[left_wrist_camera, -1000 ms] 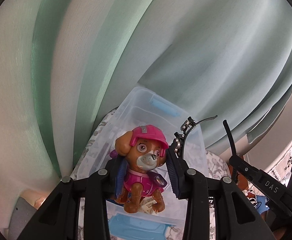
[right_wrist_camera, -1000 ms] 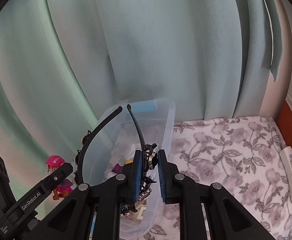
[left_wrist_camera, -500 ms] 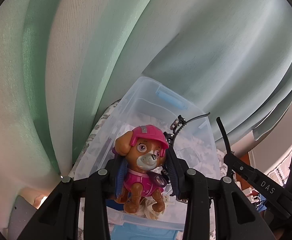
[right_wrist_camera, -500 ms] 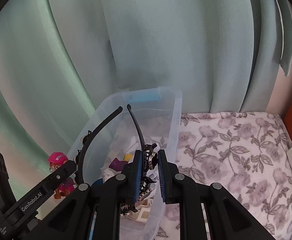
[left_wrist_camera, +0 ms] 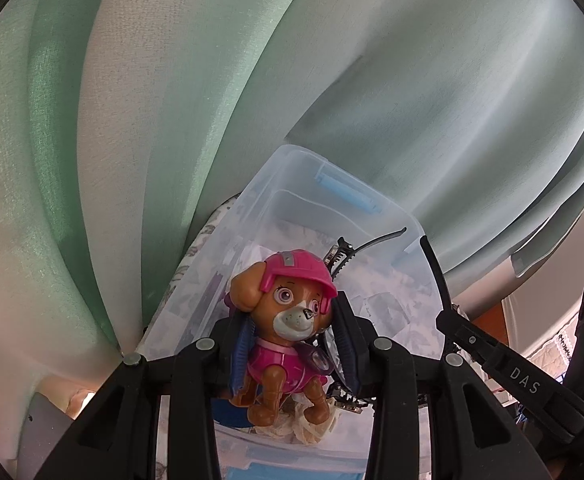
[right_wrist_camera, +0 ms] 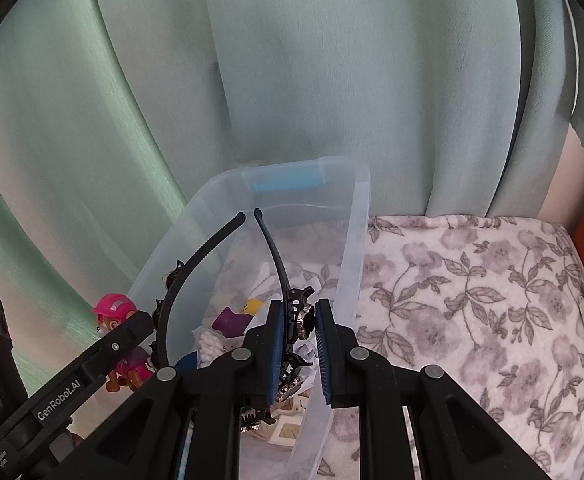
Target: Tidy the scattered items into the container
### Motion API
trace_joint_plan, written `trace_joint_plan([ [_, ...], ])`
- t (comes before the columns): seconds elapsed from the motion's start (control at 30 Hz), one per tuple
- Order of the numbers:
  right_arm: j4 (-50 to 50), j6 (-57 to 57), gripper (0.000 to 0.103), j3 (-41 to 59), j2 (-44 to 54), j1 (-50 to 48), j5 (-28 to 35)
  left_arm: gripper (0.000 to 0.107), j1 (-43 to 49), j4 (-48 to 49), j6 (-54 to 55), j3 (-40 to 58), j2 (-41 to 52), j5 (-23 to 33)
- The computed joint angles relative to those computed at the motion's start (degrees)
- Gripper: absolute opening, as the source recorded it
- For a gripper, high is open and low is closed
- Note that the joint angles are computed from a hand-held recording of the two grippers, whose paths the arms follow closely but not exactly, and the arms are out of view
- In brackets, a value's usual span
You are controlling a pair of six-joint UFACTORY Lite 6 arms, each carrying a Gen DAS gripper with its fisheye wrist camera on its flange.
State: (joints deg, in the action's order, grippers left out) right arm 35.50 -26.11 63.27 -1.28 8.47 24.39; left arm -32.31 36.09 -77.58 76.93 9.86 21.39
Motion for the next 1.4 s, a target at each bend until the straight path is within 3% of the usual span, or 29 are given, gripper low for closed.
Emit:
trace_joint_plan([
  [0.3,-2.3,1.8,0.021,0.5,-0.2,0.1,0.6,0.040,0.0,-2.3,2.9,3.3,3.3,0.0],
  [0.4,-0.8,0.5,0.020,0.3,-0.5,-0.3,1.4,0.050,-0.3,-3.2,4.5,3.9,3.5,0.1],
  [0.47,-0.8,0.4,0.026,0.1,-0.9,-0.5,1.7,0.058,-0.6,-2.4,4.0,4.0,3.2,0.3],
  [0.8,0.1,-0.1,0.046,-1.7,-4.8,-2.3,2.7,0.072,-3.2,-0.3,2.7,5.7,2.5,3.8],
  [1.4,-1.1,-0.9,0.059,-4.4,-15.3,-10.3,12.5,0.075,-12.7,1.2,4.0,15.2,5.1,14.6],
])
